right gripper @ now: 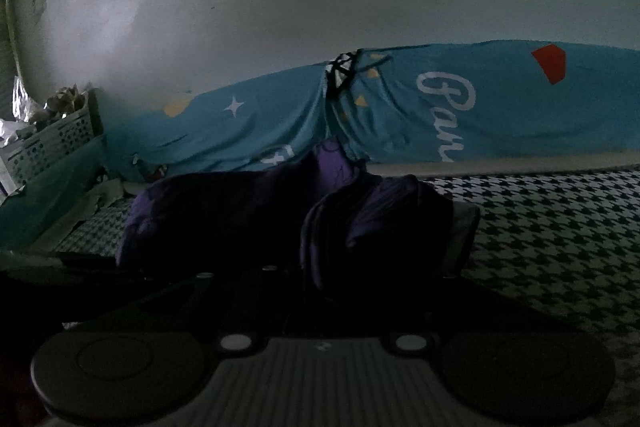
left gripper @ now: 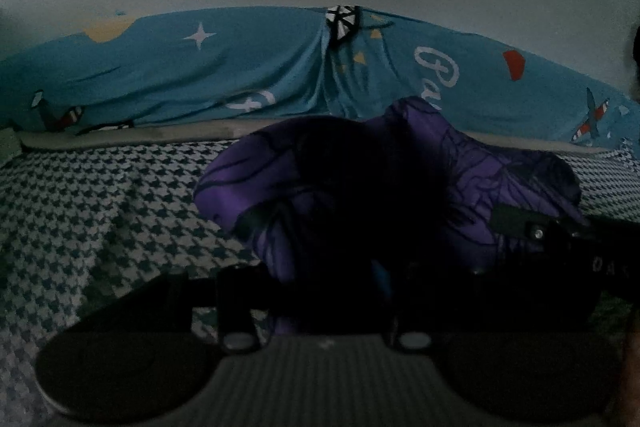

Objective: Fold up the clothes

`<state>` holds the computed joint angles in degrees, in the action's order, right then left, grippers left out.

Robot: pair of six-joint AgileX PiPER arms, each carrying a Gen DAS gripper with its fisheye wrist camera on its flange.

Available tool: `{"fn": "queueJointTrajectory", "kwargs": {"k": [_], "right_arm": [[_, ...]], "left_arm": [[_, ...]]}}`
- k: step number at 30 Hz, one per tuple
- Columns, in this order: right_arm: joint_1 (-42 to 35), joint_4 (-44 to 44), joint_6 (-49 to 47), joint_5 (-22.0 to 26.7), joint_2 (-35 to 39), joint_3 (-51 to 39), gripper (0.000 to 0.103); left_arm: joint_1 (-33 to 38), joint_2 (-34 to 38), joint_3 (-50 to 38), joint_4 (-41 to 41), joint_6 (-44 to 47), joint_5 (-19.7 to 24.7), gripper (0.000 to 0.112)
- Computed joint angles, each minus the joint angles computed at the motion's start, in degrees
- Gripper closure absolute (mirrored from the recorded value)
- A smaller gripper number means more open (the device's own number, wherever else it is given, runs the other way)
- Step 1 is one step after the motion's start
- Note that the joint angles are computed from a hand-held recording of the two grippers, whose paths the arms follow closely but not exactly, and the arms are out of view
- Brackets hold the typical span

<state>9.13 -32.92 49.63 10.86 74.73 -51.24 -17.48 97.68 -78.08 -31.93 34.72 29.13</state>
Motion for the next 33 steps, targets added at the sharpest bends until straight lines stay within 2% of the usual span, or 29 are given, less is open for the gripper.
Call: {"fn": "queueJointTrajectory", "kwargs": {"k": [17,30,33], "right_arm": [[5.6,-16.5,17.5,-0.3,2.1,-0.7,0.080],[11.6,-32.6,37.1,3.2,3.5,-0.8,0.080],[12.8,-34.2,39.0,3.9,4.1,-1.2,0.080]], "left_arm": [[4.9,-4.3,3.4,0.1,0.6,1.0,0.070],[8.0,-6.2,4.4,0.4,1.5,2.8,0.070],[8.7,-6.5,4.7,0.1,2.2,3.2,0.070]]}}
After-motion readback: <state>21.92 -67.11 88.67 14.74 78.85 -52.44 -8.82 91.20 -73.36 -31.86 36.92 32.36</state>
